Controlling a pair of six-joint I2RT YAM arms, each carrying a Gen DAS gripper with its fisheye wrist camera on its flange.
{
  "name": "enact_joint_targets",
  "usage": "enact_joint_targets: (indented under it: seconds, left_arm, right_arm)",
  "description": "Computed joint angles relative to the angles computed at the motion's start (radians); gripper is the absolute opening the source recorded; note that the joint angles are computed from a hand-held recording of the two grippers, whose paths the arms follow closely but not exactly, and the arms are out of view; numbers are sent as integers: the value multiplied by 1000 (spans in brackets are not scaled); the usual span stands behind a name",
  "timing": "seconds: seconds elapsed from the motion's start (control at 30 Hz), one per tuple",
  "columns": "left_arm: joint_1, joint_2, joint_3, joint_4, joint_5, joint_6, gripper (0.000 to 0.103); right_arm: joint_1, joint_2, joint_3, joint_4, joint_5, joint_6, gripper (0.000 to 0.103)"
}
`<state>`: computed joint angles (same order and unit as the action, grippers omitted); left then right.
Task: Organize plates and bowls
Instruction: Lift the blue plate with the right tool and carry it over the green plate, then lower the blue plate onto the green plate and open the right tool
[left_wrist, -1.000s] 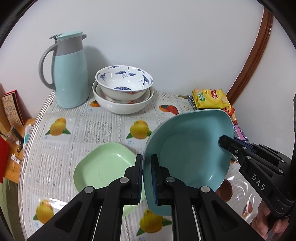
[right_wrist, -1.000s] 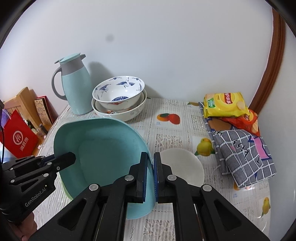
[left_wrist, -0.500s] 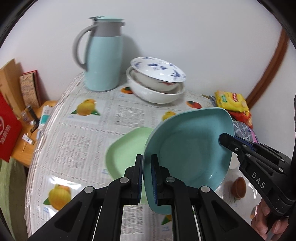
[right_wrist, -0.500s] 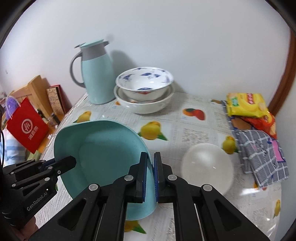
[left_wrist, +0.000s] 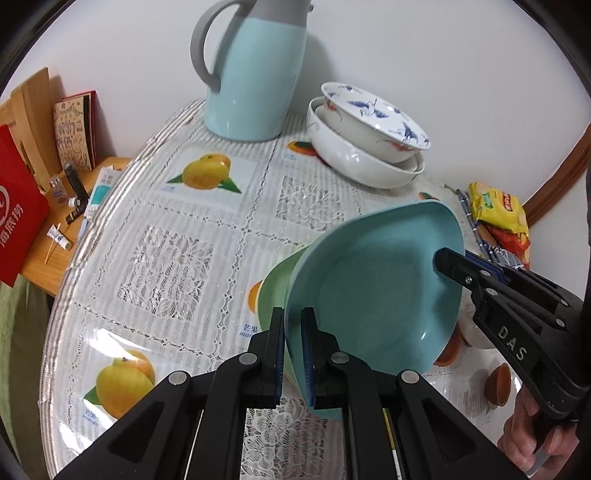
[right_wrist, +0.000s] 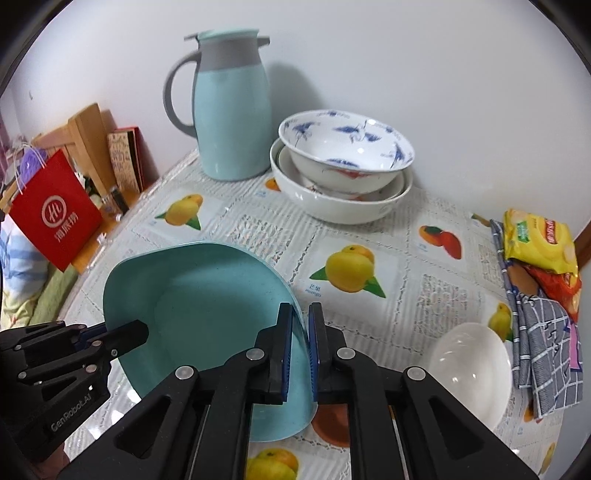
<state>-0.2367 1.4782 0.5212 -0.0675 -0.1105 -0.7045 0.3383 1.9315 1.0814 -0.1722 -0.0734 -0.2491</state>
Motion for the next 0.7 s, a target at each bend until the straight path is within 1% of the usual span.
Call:
enact_joint_targets:
  seconds: [0.33, 0.43, 0.53, 0.7]
  left_arm:
    - [44, 97, 21, 47, 40, 56, 9]
    - [58, 116, 22, 61, 64, 75, 11]
    - [64, 130, 22, 74, 85, 94, 12]
    - [67, 121, 11, 84, 89, 111, 13]
  right_arm:
    - [21, 149, 115, -20, 30, -6, 11]
    - [26, 189, 140, -14, 36, -12, 12]
    - [28, 215, 155, -8, 40, -14, 13]
    - [30, 233, 166, -6, 30, -6, 16]
